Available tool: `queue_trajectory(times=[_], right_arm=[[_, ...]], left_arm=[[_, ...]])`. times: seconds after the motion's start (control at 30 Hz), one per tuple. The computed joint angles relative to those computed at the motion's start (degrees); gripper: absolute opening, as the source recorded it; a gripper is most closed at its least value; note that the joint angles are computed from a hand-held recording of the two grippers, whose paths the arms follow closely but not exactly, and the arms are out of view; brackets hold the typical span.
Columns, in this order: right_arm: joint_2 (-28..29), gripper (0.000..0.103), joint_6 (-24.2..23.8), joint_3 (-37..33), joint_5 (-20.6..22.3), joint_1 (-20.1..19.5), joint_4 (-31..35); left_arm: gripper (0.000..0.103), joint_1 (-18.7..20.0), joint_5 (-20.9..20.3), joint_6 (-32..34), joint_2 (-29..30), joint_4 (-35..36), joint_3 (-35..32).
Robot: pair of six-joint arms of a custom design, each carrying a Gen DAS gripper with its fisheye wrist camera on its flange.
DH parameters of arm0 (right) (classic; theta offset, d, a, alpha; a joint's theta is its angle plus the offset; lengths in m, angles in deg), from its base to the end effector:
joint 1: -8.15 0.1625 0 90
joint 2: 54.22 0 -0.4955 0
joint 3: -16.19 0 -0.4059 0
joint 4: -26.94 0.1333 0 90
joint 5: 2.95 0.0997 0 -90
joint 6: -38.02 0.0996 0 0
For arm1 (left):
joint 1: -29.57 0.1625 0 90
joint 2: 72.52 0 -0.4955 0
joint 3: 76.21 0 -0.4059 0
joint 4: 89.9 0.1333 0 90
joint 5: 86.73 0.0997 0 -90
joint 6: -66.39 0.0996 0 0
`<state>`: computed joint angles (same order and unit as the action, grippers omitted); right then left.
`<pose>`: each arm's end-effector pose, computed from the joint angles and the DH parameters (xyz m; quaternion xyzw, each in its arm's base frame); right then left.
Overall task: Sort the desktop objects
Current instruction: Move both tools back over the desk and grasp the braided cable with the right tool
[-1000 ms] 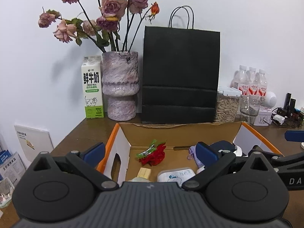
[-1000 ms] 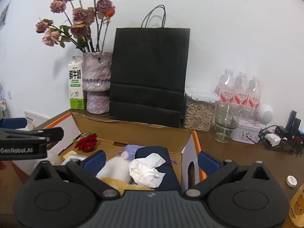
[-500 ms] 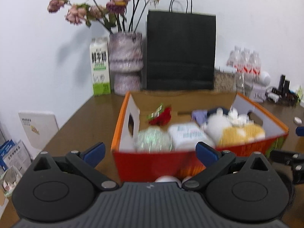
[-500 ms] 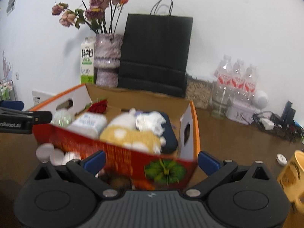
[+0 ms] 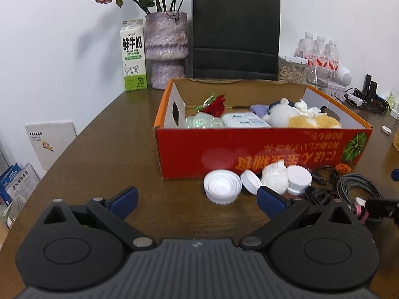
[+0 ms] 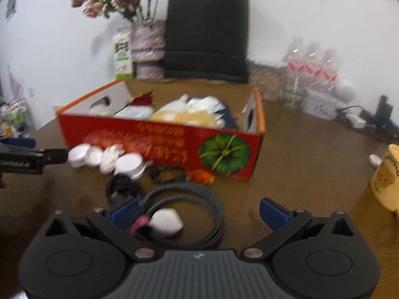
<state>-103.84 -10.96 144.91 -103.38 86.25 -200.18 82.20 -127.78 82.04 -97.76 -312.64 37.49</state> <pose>0.0027 -0.5460 0.1741 0.2351 -0.8397 0.3761 0.3132 -0.1841 -0.5844 -0.0092 0.2366 0.8241 -0.4092 0.3122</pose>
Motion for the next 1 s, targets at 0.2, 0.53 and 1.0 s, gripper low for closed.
queue_trajectory(times=[0.2, 0.53, 1.0], right_arm=[[0.8, 0.103, -0.4, -1.5, -1.8, 0.7, 4.4], [2.2, 0.092, 0.9, -3.6, 0.1, 0.0, 5.3], [2.5, 0.091, 3.0, -2.7, 3.3, -1.2, -2.4]], left_arm=[[0.103, -0.3, 0.4, -0.6, 0.1, 0.6, 0.5], [0.103, 0.3, -0.7, -1.5, -0.2, 2.2, 0.3], [0.084, 1.8, 1.9, -2.7, 0.4, 11.1, -5.0]])
